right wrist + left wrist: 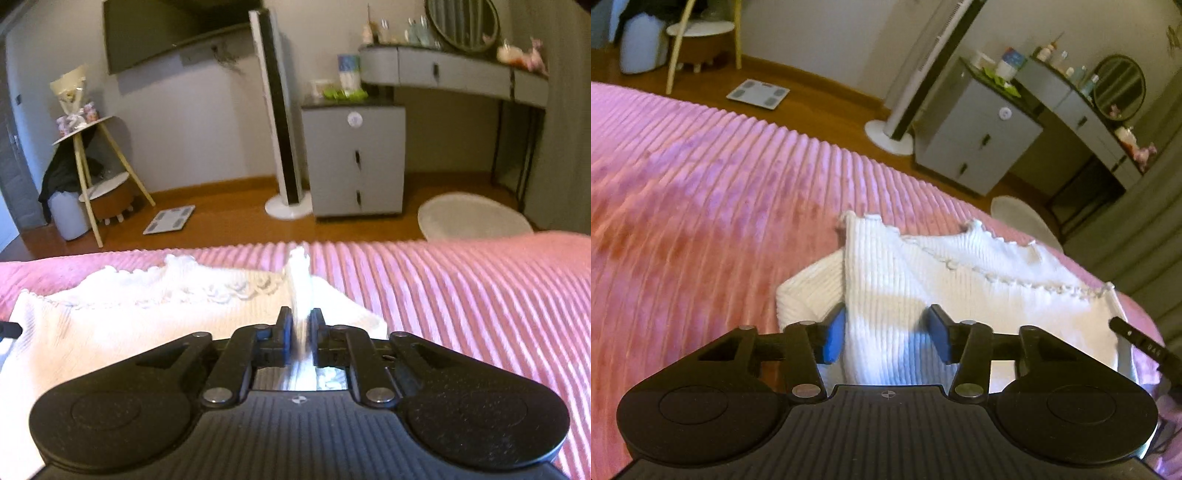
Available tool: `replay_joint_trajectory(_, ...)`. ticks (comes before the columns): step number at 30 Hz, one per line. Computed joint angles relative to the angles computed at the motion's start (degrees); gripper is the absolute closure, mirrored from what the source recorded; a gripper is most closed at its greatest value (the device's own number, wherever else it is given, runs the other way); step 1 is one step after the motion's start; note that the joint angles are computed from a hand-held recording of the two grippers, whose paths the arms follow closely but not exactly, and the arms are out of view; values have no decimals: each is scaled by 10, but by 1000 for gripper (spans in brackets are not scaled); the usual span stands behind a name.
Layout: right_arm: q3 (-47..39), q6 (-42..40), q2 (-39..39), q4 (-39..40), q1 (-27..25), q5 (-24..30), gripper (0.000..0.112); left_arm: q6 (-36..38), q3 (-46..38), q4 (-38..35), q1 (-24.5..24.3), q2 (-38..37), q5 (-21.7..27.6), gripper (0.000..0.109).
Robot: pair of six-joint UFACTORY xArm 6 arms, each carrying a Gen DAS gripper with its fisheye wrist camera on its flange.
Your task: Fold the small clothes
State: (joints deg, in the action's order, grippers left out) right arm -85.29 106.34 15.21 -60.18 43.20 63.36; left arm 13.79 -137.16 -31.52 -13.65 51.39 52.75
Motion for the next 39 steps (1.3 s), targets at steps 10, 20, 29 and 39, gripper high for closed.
replay_joint_trajectory(10,-62,-28,33,-80,32,89,107,158,144,-71,-23,-108,-155,95)
replay_joint_trajectory(20,-154,-77,94,-93,4,120,104,-29,53,200,-52,-37,-215,91)
replay_joint_trajectory(29,-74,20,54,-66,100,178,99,75,412,11,-50,-267,-307,53)
replay_joint_trajectory(39,-157,33,117,45,205,274,99,68,592,91,-54,-428,-257,48)
